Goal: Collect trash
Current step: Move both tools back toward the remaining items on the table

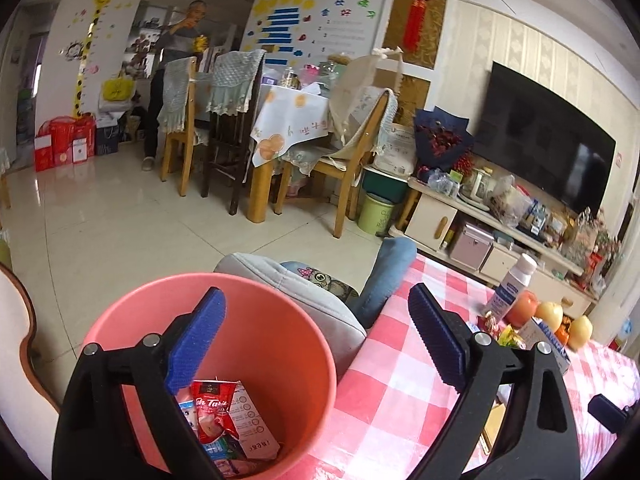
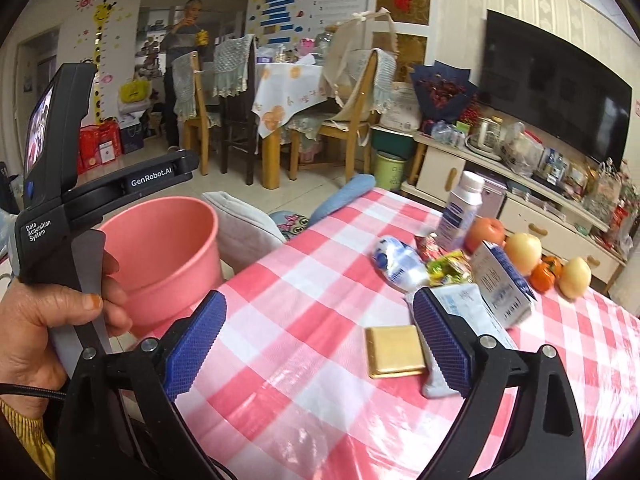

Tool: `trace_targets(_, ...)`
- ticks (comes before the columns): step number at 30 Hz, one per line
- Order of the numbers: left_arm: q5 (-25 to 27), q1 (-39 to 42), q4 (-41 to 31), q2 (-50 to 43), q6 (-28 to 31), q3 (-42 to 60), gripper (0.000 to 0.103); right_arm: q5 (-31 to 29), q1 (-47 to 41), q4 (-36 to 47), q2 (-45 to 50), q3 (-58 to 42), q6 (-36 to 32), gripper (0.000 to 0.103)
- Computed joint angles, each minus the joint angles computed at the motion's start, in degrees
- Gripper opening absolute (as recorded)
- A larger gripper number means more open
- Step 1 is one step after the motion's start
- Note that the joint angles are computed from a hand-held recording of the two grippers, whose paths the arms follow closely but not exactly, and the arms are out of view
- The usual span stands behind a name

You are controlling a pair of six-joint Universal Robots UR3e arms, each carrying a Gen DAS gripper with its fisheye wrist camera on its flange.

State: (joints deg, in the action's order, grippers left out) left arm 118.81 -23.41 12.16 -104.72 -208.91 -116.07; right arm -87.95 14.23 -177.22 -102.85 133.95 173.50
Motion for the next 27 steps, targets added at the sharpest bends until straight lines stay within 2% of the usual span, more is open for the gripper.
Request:
trace_targets(8, -0.5, -1.5, -5.6, -0.2, 0.8, 2.7, 0.093, 4.0, -5.4, 0.5, -6.6, 5.7, -1.8, 0.094)
trace_targets(16, -2.2, -3.1, -5.9, -1.5, 1.8, 4.4, 0.093, 13.6, -17.9, 6.6, -18.7, 12.4, -6.1, 0.094)
trace_targets(20, -2.0, -4.8, -6.9, -2.9, 1.9, 6.6, 0.093, 19.3, -26.0, 13.1, -26.0, 14.9, -9.9, 0.094)
trace_targets(23, -4.6, -4.9, -7.8, -3.3, 1.8, 7.8, 0.093, 26.0, -34.6, 22.1, -34.1, 16.3, -14.1, 0.094)
trace_targets(27, -7.5, -5.7, -10.2, -4.4, 1.6, 10.0, 0.093, 36.2, -48.6, 40.1, -46.5, 16.1, -22.0, 0.094)
